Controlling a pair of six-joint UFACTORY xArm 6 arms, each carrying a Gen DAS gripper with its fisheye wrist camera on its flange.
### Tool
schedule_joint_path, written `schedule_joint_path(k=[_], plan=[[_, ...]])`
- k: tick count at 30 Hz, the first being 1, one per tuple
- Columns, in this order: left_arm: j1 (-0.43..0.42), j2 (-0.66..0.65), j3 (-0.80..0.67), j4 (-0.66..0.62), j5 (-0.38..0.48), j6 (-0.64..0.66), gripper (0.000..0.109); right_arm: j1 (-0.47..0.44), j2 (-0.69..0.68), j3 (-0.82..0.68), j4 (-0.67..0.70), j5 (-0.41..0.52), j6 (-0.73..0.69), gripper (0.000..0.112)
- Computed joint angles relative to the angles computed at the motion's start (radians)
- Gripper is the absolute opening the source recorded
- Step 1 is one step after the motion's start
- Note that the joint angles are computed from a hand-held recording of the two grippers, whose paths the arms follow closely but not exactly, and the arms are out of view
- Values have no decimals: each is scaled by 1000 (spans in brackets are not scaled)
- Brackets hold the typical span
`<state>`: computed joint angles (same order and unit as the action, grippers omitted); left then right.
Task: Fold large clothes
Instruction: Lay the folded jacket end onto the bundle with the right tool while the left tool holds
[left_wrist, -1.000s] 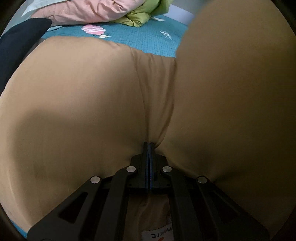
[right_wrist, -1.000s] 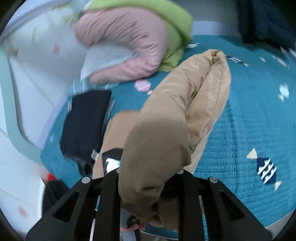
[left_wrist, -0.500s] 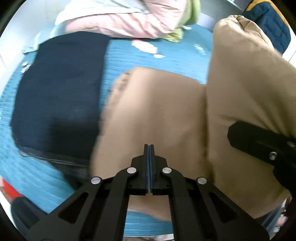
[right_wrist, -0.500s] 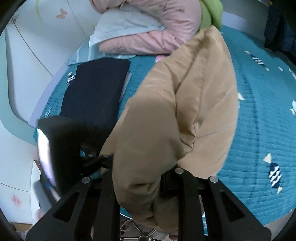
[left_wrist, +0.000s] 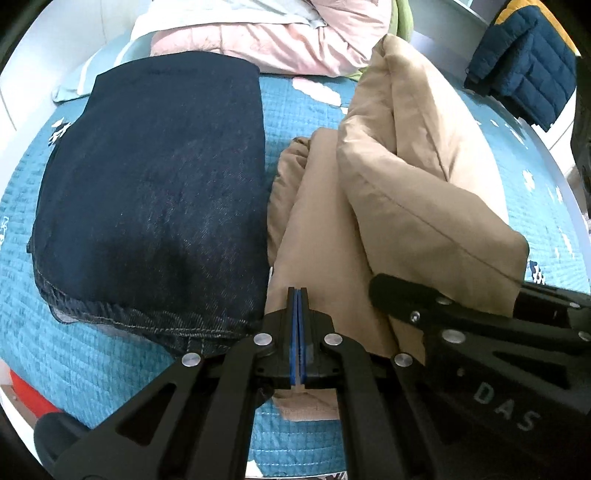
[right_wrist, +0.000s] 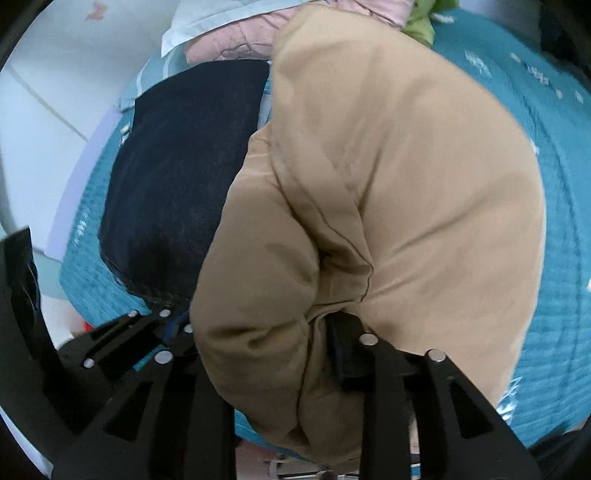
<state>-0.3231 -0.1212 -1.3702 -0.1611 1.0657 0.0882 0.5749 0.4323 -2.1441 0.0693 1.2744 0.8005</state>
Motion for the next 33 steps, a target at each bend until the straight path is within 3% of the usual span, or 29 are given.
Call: schedule_joint_path(k=[5,8,17,22,25,33], plan=[[6,32,-33,-27,14,4,1,-31,-108,200,157,-178,-6,47],[15,33,-34,-41,9,12,1,-37,-167,305,243,-258,-15,48],[33,18,-37,-56,13,26,1,-51,-223,416,416,-365,-65,47],[69,-3,-46,-96,-1,50,2,-45,-197,385,403,-356,-53,47],[106,-12,-59,-179,9,87,10,-48,-215,425,425,-381,-35,47],[144,-22,-92,-431,121,236,10,-56,-288,572,595,-529,-18,47]])
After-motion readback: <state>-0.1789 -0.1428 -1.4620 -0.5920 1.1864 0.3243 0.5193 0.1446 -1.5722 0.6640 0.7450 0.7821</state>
